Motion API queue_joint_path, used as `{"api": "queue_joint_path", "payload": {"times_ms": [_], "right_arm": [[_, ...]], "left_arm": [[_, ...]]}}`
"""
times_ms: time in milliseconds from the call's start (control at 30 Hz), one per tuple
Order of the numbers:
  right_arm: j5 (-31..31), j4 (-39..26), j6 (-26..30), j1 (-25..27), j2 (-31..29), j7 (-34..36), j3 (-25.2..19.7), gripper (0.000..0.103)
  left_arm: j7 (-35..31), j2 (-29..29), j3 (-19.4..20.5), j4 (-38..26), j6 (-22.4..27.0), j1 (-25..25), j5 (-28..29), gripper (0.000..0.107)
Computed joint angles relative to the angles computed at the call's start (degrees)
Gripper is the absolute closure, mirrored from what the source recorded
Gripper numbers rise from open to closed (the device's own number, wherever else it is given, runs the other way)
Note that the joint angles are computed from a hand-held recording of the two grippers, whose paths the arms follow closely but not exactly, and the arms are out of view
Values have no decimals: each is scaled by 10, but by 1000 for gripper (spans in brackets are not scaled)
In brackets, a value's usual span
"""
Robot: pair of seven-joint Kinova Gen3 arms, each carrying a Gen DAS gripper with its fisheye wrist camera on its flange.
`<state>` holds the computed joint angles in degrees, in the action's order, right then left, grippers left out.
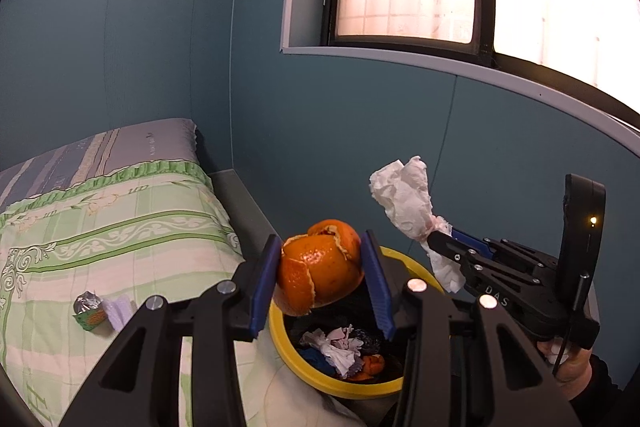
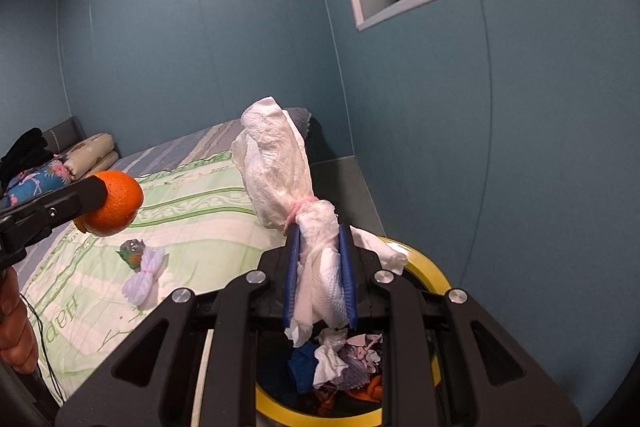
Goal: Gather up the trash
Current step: 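Carry the orange peel and white tissue over the yellow bin with both tools, then open the left tool to drop the peel while the right tool drops the tissue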
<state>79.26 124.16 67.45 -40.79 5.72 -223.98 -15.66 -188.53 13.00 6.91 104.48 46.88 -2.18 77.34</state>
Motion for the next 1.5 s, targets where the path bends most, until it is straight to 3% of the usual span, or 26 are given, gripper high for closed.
{"api": "queue_joint_path", "payload": {"times_ms": [300,733,867,1200,1267,1333,1367,1500], "right_arm": [[-19,13,-33,21,2,-28,13,85],[-40,9,-109,63,17,-13,38,85],[-38,16,-142,77,17,-25,45,85],[-42,24,-150,85,12,-25,49,82],[-45,22,-149,86,14,-21,48,74],[-49,20,-139,83,14,-28,46,60],[-53,19,-133,80,13,-28,44,56],[-61,19,-120,76,10,-37,43,56]], "left_arm": [[44,39,24,-28,-56,41,-33,68],[227,140,71,-112,-116,79,-203,68],[261,159,84,-123,-132,81,-244,68],[312,185,137,-136,-146,55,-314,66],[317,190,147,-137,-149,48,-318,62],[310,193,162,-135,-153,33,-311,43],[302,192,171,-129,-161,24,-302,41],[296,193,180,-130,-160,3,-283,35]]}}
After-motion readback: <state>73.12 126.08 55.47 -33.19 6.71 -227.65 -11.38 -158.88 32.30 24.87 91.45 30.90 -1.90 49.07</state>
